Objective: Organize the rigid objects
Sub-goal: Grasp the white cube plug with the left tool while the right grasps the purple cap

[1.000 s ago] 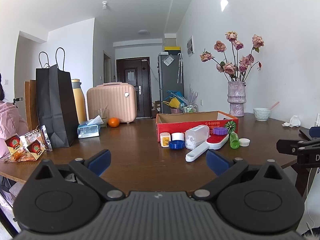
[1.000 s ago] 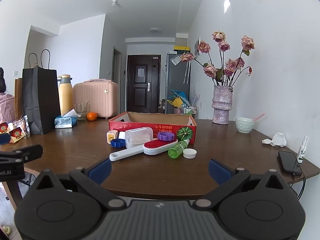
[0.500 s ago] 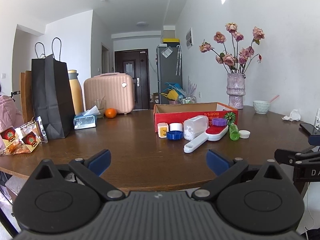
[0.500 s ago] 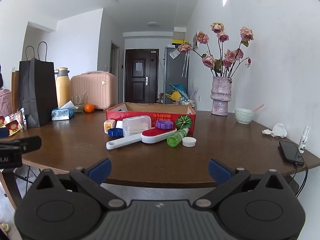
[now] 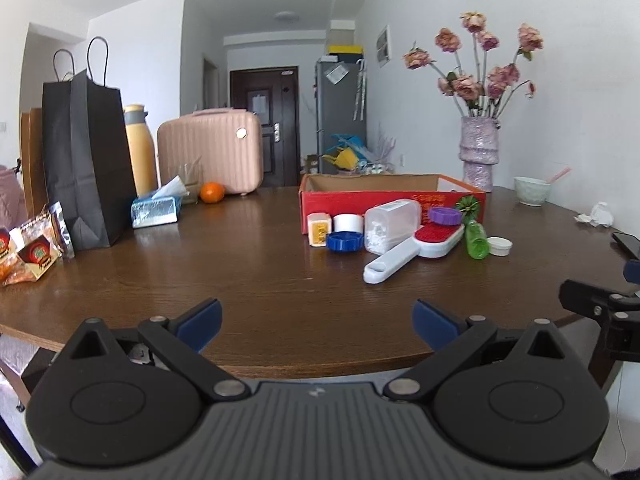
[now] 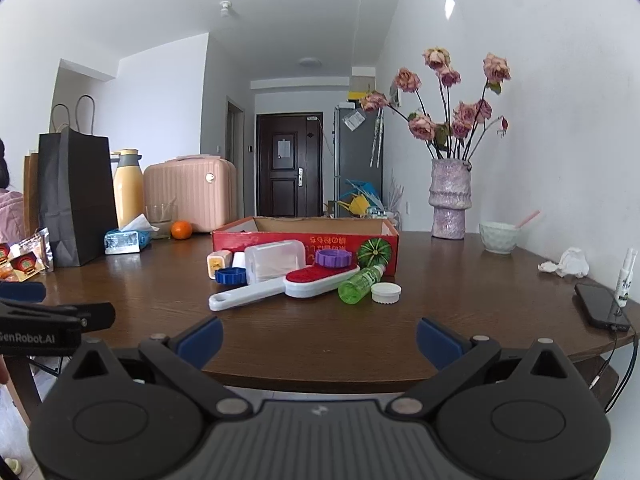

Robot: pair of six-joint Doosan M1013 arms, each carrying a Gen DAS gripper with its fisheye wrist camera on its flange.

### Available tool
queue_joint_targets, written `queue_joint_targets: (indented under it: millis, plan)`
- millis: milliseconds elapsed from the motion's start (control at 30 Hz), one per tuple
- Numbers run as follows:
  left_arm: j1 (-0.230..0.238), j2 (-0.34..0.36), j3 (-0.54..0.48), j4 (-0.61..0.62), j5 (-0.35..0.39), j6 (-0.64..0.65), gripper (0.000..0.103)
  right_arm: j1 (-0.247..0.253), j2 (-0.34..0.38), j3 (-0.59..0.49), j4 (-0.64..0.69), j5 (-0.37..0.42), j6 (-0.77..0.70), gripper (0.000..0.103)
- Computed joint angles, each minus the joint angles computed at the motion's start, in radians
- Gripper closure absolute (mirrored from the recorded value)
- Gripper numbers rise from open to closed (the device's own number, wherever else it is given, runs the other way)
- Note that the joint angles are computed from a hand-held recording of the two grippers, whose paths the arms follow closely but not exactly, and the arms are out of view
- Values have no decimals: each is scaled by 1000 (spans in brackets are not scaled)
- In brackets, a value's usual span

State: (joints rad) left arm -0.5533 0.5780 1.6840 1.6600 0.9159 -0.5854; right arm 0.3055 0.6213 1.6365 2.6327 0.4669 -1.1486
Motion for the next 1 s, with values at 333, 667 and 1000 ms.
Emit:
queue_joint_targets:
  millis: [333,667,1000]
  plan:
    - [77,56,-118,-19,-79,75,0,-38,110,-196,-336,-48,459,0]
    - [183,131,-314,-289,-224,389,0,-45,214,-430,-792,-147,901,4]
    - [276,229,-531,-547,-286,671,32,-32,383,-804,-1554,-45,1626,42]
